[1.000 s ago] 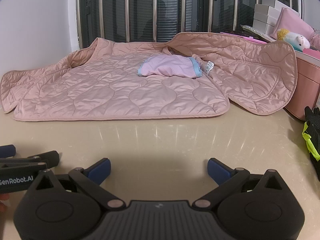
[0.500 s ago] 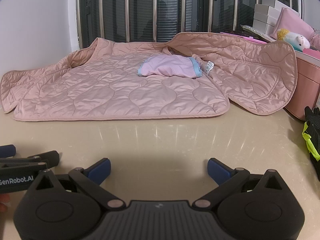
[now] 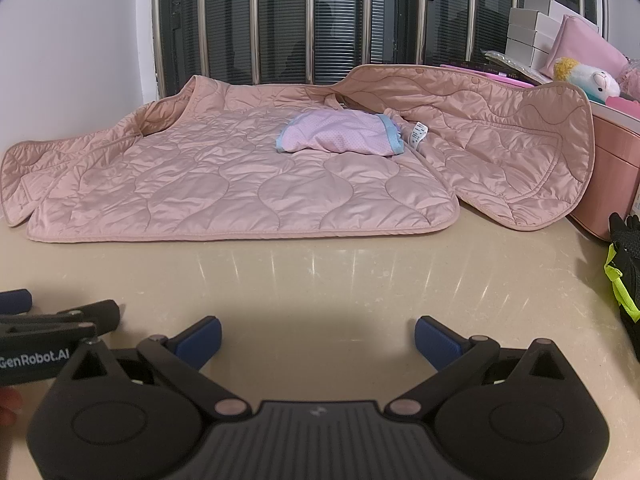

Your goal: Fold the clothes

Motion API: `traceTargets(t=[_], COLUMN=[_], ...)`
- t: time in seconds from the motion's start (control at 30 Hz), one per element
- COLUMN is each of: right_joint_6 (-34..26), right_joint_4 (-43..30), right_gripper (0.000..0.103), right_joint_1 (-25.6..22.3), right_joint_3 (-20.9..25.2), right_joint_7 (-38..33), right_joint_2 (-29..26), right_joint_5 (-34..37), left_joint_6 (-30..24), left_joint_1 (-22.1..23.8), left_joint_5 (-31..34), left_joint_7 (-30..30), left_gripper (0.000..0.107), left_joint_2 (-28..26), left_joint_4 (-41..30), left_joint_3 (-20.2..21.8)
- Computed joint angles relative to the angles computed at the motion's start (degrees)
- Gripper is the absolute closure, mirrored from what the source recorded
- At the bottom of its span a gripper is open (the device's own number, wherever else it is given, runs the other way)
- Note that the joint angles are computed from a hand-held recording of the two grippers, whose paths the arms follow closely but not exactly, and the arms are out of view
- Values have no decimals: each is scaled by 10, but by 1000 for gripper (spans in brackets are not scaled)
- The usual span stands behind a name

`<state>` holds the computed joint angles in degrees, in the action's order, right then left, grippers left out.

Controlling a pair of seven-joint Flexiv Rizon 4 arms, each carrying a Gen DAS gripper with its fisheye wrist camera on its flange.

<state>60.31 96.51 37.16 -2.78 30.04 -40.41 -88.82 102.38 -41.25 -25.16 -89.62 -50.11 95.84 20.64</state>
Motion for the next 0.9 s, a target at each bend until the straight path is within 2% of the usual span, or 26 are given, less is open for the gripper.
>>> traceTargets(t=[0.9], right_joint_6=[0], right_joint_4=[0], right_gripper=[0], right_joint_1=[0], right_joint_3=[0], right_joint_7=[0], right_joint_2=[0], right_joint_5=[1], left_joint_6=[-2], left_joint_1=[-2], left_joint_5=[3], left_joint_7=[-7], left_gripper=[4], left_joint_2=[-1], left_joint_4=[-1], left_joint_3=[4])
